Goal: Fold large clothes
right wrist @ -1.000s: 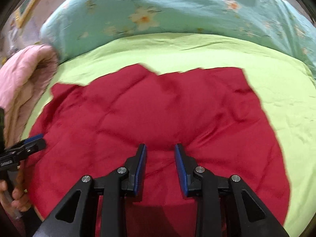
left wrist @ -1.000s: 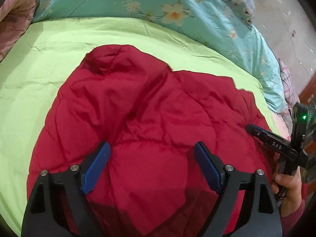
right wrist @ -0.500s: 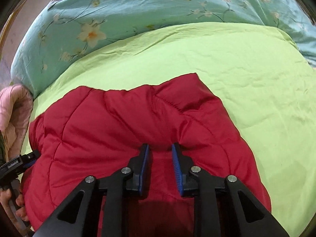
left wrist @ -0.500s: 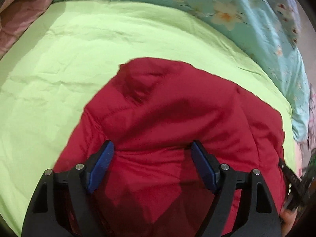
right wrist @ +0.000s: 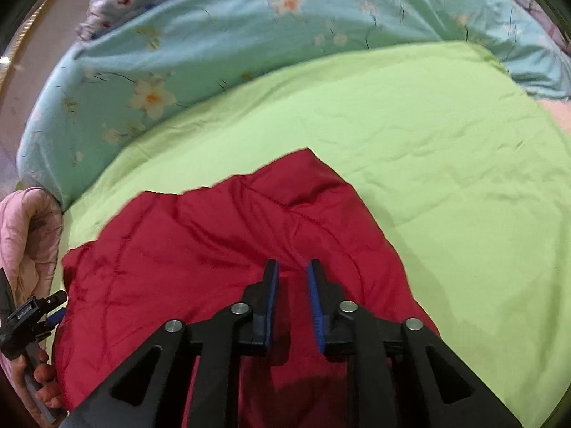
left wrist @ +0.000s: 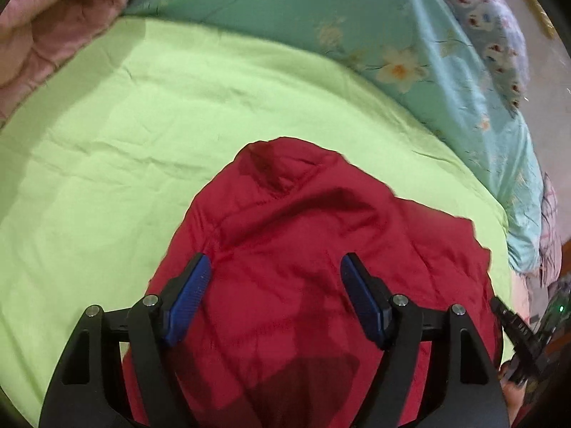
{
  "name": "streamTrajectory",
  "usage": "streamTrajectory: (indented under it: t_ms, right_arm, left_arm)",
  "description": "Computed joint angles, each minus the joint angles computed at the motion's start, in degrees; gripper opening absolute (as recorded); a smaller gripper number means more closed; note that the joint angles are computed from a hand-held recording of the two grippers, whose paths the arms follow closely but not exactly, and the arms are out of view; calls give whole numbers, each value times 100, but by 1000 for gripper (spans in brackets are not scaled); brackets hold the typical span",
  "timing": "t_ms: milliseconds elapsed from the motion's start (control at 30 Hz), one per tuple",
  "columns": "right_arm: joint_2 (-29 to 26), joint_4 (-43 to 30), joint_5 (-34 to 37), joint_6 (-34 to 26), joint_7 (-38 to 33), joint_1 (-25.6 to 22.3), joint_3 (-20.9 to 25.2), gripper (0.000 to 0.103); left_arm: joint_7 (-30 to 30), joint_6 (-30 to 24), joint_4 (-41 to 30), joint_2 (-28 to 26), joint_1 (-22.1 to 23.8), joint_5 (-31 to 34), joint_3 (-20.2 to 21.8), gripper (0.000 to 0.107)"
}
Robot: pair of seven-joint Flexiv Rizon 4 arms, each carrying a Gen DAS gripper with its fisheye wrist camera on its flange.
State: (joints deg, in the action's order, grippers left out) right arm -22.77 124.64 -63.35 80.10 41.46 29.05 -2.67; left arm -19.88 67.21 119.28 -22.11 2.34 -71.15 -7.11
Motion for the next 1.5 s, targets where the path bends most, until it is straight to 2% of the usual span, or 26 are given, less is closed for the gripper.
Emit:
streamTrajectory:
  t_ms: [133, 267, 367, 500, 667, 767, 867, 967, 1133, 1300, 1500]
  right_arm:
    - [386, 167, -712, -21, 475, 30, -11, 31]
    - [635, 210, -1165, -71, 745, -93, 309, 31]
    - [747, 190, -1188, -184, 696, -156, 637, 31]
    - [873, 195, -953, -390, 500, -60, 992, 34]
    - [937, 201, -517, -622, 262, 174, 1190, 34]
    - [1008, 200, -284, -766, 137, 291, 1270, 35]
    - [1027, 187, -317, -721, 173, 365, 1262, 44]
    - [999, 109, -58, -902, -124, 461, 1345, 44]
    - [874, 87, 70, -853, -192, 539, 1285, 44]
    - [763, 148, 311, -879, -308, 610, 1212, 44]
    - [674, 227, 214, -760, -159, 620, 1077, 45]
  left_arm:
    - [723, -364, 486, 551, -14, -541, 67, 76]
    - [1303, -731, 954, 1065, -220, -822, 329, 76]
    - [1586, -924, 1318, 1423, -352, -885, 535, 76]
    - [1694, -789, 1600, 1621, -577, -849, 627, 76]
    - [1981, 0, 1992, 1864, -964, -1015, 573, 76]
    - [2104, 280, 2084, 1895, -1113, -1099, 563, 76]
    - [2198, 462, 2120, 1861, -1214, -1214, 556, 76]
    - [2177, 480, 2153, 1819, -1236, -1133, 573, 76]
    - [2437, 886, 2143, 1629, -1408, -1408, 464, 76]
    - [3067, 1284, 2026, 1442, -1684, -2099, 380, 76]
    - [3044, 1247, 1925, 1258, -1729, -2095, 435, 78]
